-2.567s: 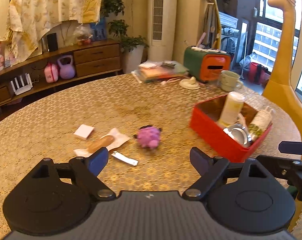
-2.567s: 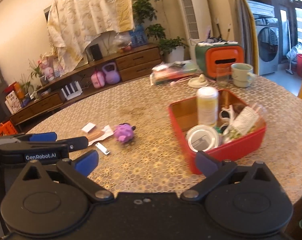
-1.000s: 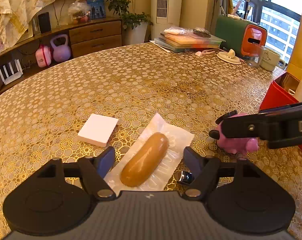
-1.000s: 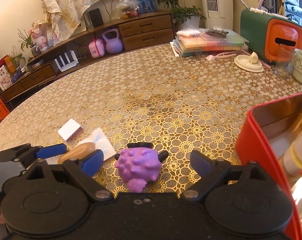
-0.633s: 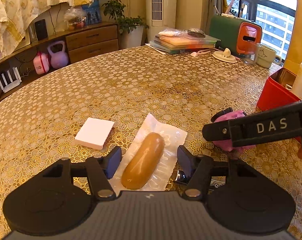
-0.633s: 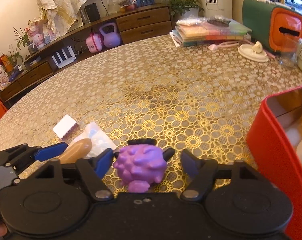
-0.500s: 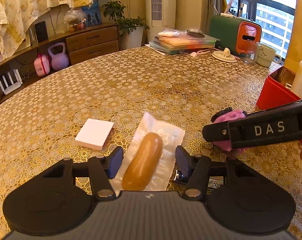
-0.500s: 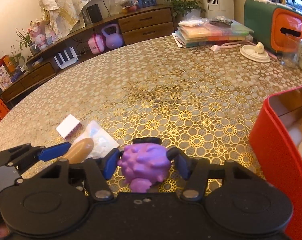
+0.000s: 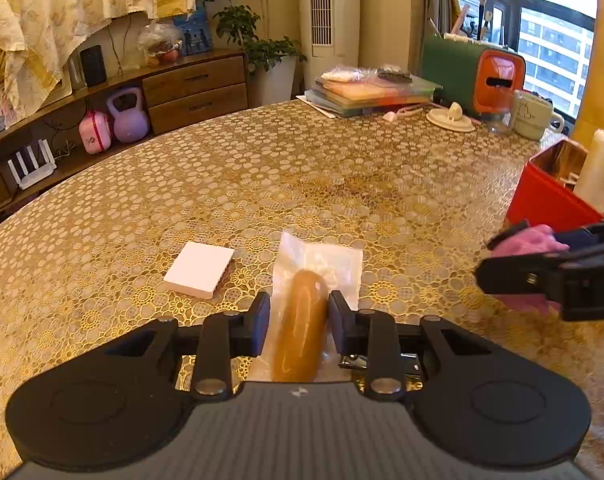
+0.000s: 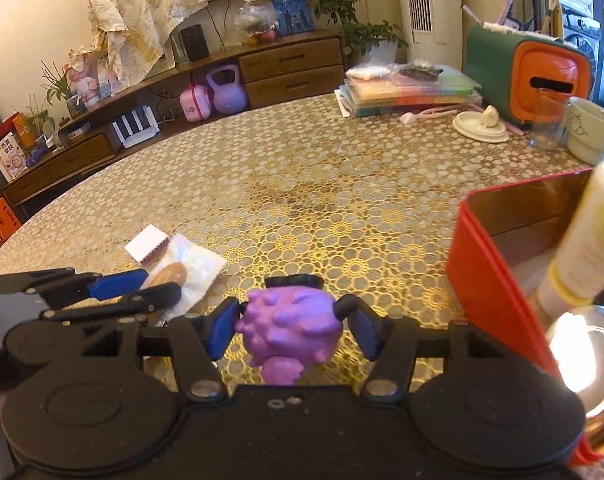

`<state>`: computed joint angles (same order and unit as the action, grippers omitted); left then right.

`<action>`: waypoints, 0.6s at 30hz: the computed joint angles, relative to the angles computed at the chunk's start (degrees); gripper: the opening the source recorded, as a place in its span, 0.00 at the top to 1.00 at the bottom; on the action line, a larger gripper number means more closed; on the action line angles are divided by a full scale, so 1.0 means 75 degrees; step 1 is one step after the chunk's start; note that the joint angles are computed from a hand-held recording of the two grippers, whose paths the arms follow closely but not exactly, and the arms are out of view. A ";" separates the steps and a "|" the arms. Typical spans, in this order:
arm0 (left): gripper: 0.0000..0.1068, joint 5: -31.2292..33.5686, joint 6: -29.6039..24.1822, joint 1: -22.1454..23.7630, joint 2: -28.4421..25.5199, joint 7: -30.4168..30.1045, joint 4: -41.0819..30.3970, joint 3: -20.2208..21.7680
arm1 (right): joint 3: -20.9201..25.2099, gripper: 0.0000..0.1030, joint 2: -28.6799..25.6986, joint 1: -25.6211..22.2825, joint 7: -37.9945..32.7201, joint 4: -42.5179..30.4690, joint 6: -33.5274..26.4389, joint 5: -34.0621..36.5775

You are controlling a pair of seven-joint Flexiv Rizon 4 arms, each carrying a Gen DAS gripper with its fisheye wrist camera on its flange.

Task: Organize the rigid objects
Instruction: 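Close the left gripper on the wrapped bread roll while the right holds the purple ball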

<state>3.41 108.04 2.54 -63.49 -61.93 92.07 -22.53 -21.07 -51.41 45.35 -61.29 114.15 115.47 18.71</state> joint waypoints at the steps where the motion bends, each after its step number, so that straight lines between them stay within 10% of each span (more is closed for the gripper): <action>1: 0.73 0.0016 0.0049 0.0001 0.0053 -0.0012 0.0067 0.0013 | -0.0021 0.43 0.0074 0.0056 -0.0026 0.0122 0.0052 0.0043; 18: 0.93 0.0198 0.0222 0.0102 0.1196 -0.0661 0.1449 -0.0160 | 0.0425 0.43 0.1457 0.0014 -0.1230 0.2008 0.1290 0.1282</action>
<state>4.89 109.71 3.31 -54.52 -66.88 102.93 -23.73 -17.88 -40.48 45.46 -70.52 129.21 125.15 28.32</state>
